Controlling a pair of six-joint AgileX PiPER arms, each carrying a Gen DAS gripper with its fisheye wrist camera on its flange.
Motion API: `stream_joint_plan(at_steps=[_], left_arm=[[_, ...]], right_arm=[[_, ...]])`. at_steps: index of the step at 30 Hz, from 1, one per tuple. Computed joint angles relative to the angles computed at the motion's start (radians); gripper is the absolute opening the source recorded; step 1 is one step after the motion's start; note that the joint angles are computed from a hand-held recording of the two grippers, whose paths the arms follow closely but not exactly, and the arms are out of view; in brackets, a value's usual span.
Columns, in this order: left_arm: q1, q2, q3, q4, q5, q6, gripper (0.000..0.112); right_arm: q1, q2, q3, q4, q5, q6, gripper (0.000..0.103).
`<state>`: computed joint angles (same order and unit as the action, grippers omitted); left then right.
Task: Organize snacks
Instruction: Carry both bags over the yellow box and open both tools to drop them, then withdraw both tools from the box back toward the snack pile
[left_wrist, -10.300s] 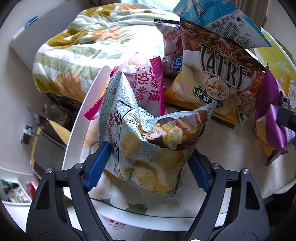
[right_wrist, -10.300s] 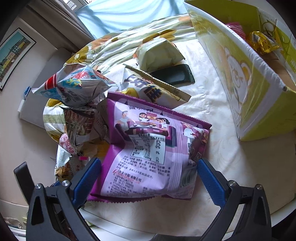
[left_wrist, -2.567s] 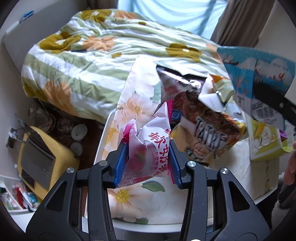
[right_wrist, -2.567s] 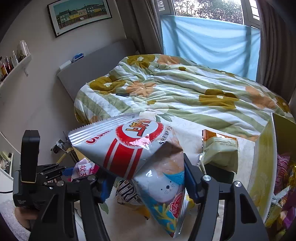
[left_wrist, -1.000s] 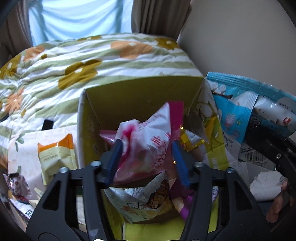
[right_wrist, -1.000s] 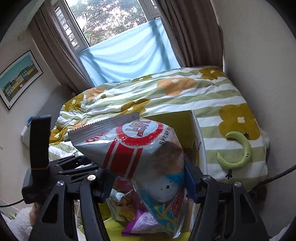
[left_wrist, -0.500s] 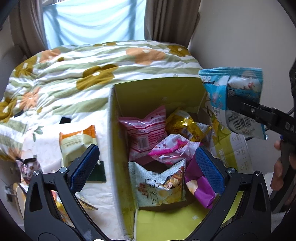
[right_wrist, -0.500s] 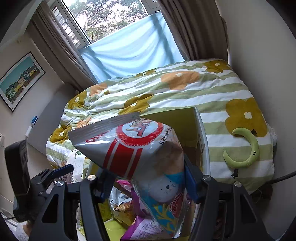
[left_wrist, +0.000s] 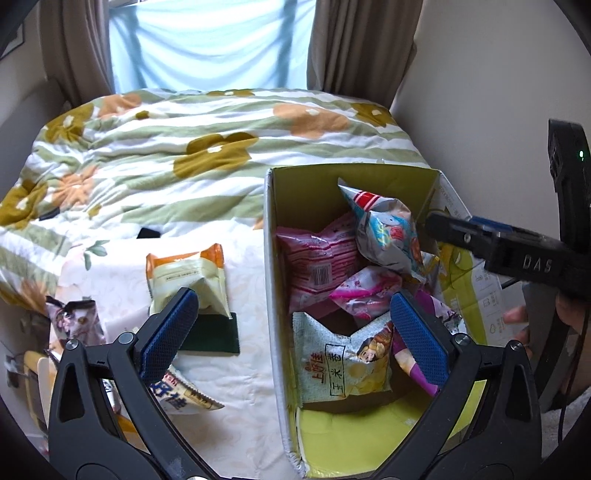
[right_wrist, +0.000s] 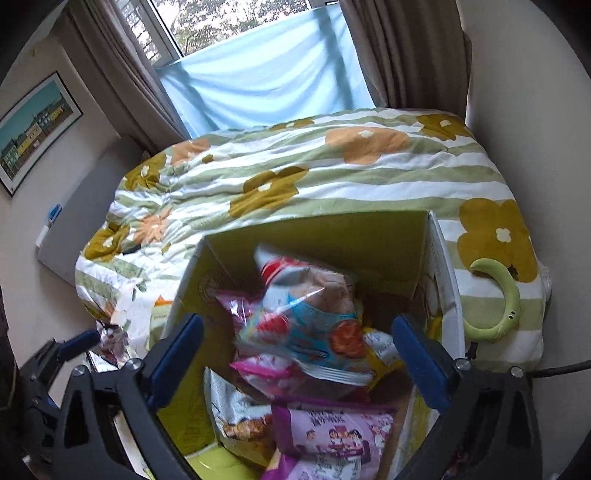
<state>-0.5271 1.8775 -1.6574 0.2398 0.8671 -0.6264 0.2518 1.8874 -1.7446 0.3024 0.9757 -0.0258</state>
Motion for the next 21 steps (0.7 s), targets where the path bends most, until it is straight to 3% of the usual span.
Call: stream_joint_plan(at_steps=[12, 21], left_arm=[[-0.023, -0.117, 0.077, 0.031, -0.014, -0.016, 0.103], [-0.07, -0.333, 0.182, 0.176, 0.078, -0.111, 0.103]], right_arm=[[0.045, -0.173, 0.099, -0.073, -0.011, 0.021, 0.102], [0.144, -0.307, 0.141, -0.138, -0.055, 0.103, 0.102]])
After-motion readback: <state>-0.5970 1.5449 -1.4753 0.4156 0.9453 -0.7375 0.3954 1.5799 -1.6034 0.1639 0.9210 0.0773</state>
